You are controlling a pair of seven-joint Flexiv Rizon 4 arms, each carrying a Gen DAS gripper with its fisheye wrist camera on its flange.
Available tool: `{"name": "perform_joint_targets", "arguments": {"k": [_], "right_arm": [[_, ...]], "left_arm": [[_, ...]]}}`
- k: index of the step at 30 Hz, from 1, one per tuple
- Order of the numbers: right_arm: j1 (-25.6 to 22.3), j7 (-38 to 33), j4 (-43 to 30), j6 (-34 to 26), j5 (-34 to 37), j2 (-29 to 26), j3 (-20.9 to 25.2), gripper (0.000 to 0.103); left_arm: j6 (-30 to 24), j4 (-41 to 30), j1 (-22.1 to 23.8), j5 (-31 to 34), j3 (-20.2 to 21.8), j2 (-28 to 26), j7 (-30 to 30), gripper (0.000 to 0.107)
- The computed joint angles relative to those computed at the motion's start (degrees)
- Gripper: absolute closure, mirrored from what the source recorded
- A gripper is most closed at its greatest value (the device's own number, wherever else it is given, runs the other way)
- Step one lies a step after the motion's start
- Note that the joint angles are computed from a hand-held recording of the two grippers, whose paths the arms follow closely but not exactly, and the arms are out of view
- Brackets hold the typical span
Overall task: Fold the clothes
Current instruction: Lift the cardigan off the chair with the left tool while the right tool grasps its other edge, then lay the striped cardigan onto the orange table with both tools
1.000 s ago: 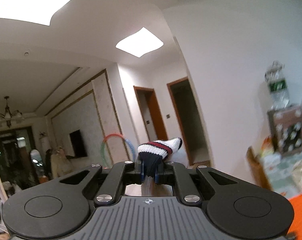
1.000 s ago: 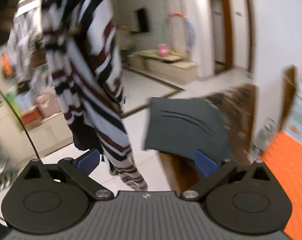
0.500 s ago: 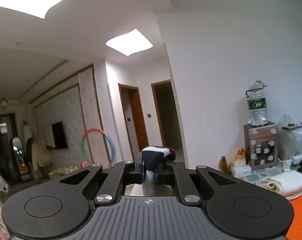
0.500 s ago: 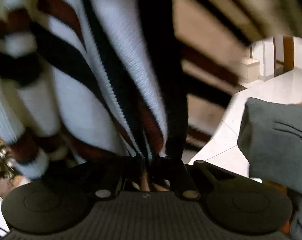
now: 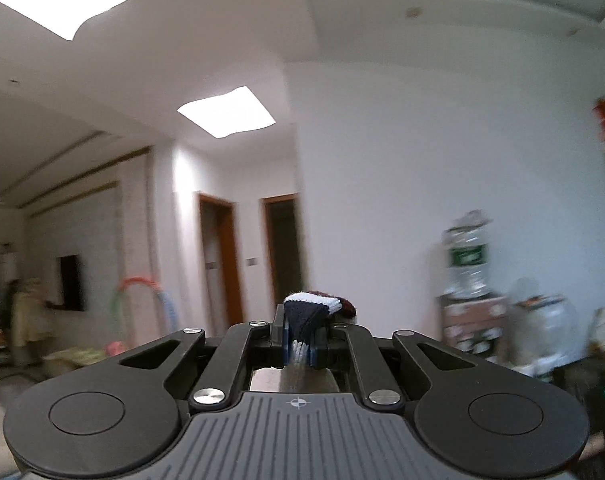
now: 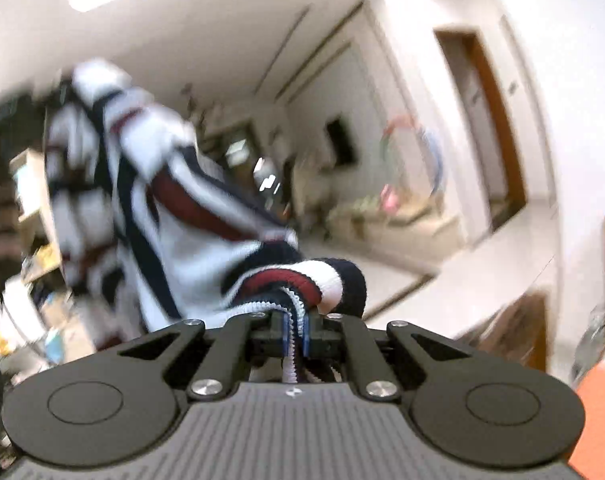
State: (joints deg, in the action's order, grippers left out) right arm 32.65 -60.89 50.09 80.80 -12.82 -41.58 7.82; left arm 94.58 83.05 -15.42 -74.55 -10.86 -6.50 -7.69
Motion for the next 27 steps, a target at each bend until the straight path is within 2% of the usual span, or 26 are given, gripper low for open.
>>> {"name": "perform_joint_targets", "arguments": {"k": [2, 5, 8, 14, 16, 19, 22, 23, 27], "right_arm": [[-1.0, 2.6, 6.7, 2.8, -0.1, 4.6, -3.6, 0.095], [-1.9, 7.4, 16.2, 4.8, -2.3, 10.6, -9.1, 0.095], [-4.9, 11.0, 26.1, 6.2, -2.7, 16.0, -10.0, 0.095], [-8.2, 20.9, 47.8, 6.2, -6.2, 26.7, -13.1, 0.095], [-9.7, 24.1, 55.2, 6.0, -8.3, 30.2, -13.0, 0.095], [-14.4, 23.1, 64.6, 3.6, -5.8, 35.7, -9.1, 0.095], [-18.4, 21.1, 70.6, 1.6, -0.9, 38.4, -5.4, 0.094], [-19.7, 19.1, 71.8, 0.1, 2.7, 39.4, -3.9, 0.094], [-22.1, 16.8, 78.1, -4.5, 6.2, 45.9, -0.5, 0.091]], "left_arm": [[-3.0, -0.4, -0.7, -2.8, -0.9, 0.5, 1.3, 0.096], [-8.7, 0.2, -2.5, -2.9, -0.9, 0.9, -1.8, 0.096], [-13.1, 1.7, -4.7, -1.2, -1.3, 0.6, -5.4, 0.096], [-20.5, 5.2, -8.6, 6.4, -3.2, -1.7, -14.4, 0.096], [-22.3, 6.4, -9.8, 9.8, -3.9, -2.7, -17.7, 0.095], [-24.1, 8.1, -11.4, 14.7, -5.1, -4.8, -21.6, 0.095], [-24.0, 10.4, -12.9, 19.7, -5.9, -6.5, -26.0, 0.095], [-23.2, 11.0, -13.5, 21.8, -6.0, -7.4, -27.9, 0.095], [-21.4, 11.7, -14.7, 30.1, -6.7, -10.4, -34.5, 0.095]]}}
